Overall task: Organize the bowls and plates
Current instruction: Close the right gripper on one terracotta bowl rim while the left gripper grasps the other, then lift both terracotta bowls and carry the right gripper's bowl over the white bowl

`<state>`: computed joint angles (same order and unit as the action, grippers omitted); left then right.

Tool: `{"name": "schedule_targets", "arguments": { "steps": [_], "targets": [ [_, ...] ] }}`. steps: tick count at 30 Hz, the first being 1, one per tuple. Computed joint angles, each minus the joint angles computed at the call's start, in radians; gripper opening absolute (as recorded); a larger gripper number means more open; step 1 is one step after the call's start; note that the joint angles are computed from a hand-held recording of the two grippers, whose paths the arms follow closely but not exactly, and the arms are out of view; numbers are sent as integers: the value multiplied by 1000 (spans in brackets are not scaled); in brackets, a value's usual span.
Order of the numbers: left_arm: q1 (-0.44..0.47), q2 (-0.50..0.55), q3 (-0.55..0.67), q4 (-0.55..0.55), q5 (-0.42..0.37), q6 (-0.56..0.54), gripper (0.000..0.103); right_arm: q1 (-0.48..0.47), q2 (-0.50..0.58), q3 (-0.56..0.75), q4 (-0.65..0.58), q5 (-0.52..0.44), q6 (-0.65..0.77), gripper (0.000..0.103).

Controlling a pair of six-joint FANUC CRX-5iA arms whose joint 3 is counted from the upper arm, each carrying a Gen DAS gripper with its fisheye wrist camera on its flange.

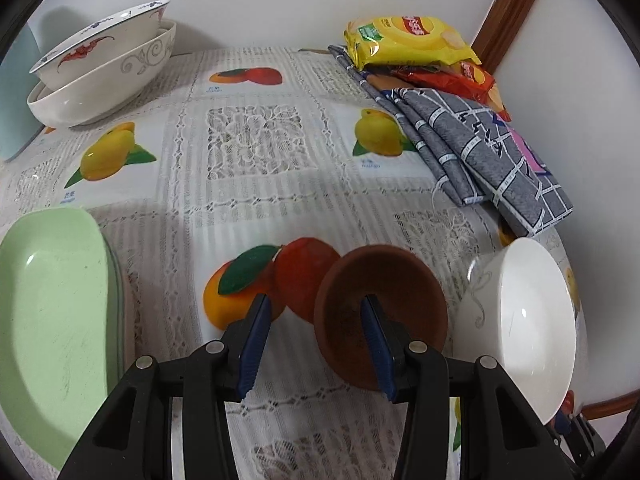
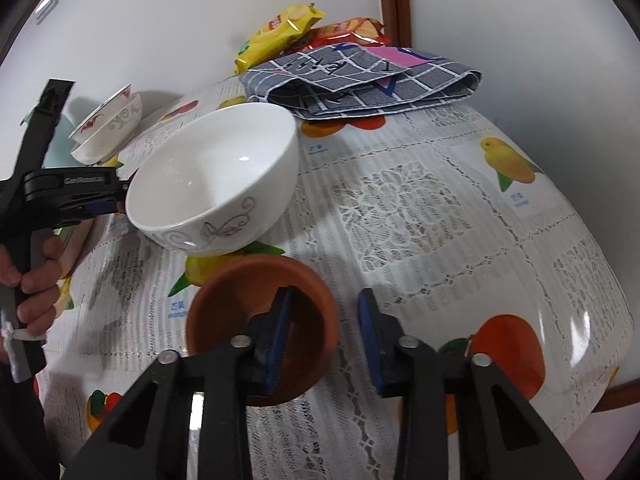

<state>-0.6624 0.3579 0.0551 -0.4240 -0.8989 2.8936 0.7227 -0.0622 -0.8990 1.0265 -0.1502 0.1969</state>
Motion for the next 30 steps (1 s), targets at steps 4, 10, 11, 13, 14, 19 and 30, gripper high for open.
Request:
{"name": "schedule_targets", "arguments": {
  "steps": [4,10,11,13,14,19,30],
  "targets": [
    [4,10,11,-4,7,-15,37,23,0,14,-89,-4,67,21],
    [-5,27,34,-33,-7,-17,22,34,-8,24,-185,-1,127,15],
    [-6,27,34,-36,-7,-17,19,34,-10,23,-186,1,126,14],
    [-8,24,31,-38,-4,-14,17,22,-14,11,-133,13,80,12],
    [-8,22,28,-38,-1,-13,14,11,-16,2,-81,21,38,11],
    [-11,-4,1,-32,26,-17,9,-31,-28,-23,96,51,-105,10],
    [-41,-52,-29,-52,26,15,9,14,-79,-46,100,2,-114,10]
  ]
}}
